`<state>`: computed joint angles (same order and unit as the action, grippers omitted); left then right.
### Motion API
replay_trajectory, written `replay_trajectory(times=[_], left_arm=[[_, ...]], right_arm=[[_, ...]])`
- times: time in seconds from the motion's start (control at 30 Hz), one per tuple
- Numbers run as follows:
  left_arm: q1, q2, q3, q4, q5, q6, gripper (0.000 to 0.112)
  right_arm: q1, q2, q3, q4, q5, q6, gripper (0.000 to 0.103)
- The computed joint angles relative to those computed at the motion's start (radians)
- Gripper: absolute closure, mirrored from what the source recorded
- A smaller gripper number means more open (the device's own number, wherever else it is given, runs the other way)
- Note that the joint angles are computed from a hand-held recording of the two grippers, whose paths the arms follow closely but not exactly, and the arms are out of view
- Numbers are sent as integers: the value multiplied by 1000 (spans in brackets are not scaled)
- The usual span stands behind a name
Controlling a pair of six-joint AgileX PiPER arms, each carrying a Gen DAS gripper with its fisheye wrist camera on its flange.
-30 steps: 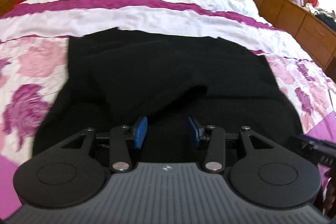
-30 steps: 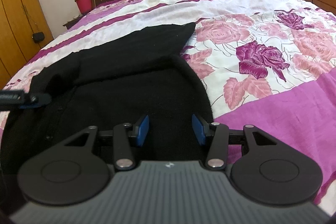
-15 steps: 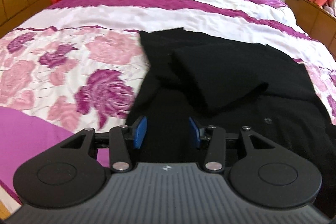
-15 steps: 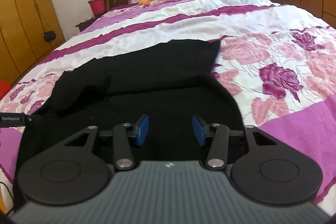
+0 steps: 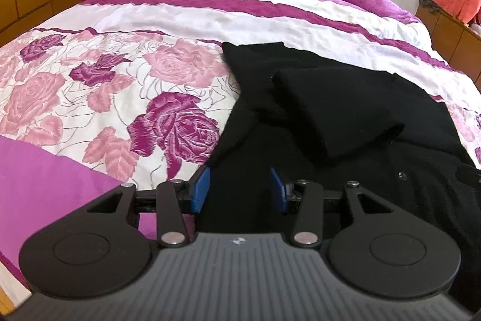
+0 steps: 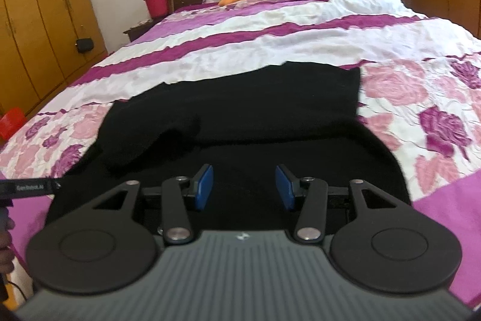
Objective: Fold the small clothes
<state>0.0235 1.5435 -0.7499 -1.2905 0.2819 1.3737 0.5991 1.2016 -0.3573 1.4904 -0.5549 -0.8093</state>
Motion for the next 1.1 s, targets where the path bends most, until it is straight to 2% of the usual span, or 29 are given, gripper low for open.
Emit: replay_trajectory(times=[0.27, 0.4, 0.6, 0.7, 0.77, 0.83, 0.9, 0.97, 1.1], left_arm=[[26, -15, 29, -149, -52, 154, 62], [40, 11, 16, -148, -56, 139, 62], [78, 46, 6, -199, -6, 216, 62], [85, 57, 7, -227, 6, 249, 62], [96, 61, 11, -260, 23, 294, 62], [111, 69, 10, -280, 48, 325, 61], [121, 78, -1, -252, 63, 294, 61], [127, 88, -15, -220, 72, 250, 61], [114, 92, -15, -244, 51, 265, 61]], right_arm=[[-10, 127, -126, -143, 66, 33, 55], [-8, 210, -212, -207, 81, 27, 55], [-65, 341, -391, -207, 276, -37, 55], [-56, 416, -465, -206, 308, -68, 55], [-54, 481, -526, -131, 329, -162, 55], [-48, 541, -584, 55, 323, -356, 55], [-37, 584, -616, 119, 293, -432, 55], [-31, 612, -625, 46, 273, -373, 55], [-15, 637, -619, -50, 235, -300, 55]])
